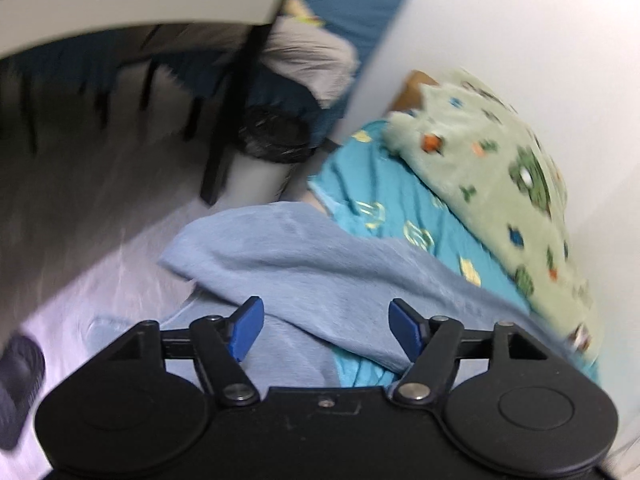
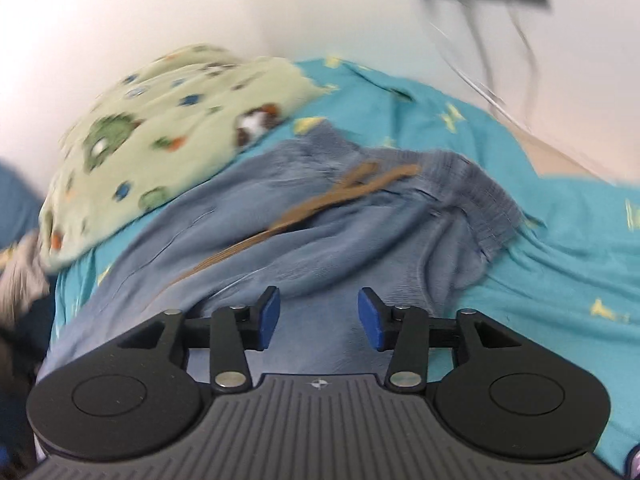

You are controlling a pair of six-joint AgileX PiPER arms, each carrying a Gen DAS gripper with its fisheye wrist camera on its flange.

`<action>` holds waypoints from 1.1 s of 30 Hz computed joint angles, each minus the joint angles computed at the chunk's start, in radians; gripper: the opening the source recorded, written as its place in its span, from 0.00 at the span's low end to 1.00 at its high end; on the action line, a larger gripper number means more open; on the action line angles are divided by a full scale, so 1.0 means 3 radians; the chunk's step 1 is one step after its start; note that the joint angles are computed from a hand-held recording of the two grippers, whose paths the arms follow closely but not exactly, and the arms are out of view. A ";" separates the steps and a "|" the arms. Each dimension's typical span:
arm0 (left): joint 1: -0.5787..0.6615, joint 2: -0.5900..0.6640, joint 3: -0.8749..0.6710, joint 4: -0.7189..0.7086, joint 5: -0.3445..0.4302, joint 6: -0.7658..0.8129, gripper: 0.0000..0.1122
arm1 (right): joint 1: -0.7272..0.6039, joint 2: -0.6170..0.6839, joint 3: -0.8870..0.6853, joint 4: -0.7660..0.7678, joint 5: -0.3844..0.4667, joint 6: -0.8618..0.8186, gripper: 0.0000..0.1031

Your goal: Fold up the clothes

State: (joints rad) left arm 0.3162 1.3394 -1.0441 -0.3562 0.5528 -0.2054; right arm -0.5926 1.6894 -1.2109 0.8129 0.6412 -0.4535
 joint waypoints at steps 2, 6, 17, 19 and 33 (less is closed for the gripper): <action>0.0489 0.0006 -0.0031 -0.0554 0.0305 0.0484 0.61 | -0.0117 0.0145 -0.0087 0.0102 0.0090 0.0126 0.52; 0.1396 0.0110 -0.0049 -0.1175 0.0847 0.1028 0.61 | -0.0161 0.0340 -0.0261 0.0069 0.0119 0.0436 0.52; 0.2246 0.1050 0.0129 -0.1672 0.1389 0.1499 0.59 | -0.0185 0.0390 -0.0297 -0.0738 -0.0454 0.1559 0.53; 0.2228 0.1240 0.0161 -0.1814 0.1369 0.1585 0.56 | -0.0191 0.0405 -0.0288 -0.0989 -0.0552 0.1835 0.55; 0.1916 0.1332 0.0055 -0.1955 0.0930 0.1725 0.03 | -0.0302 0.0641 -0.0453 -0.0883 -0.0315 0.1981 0.59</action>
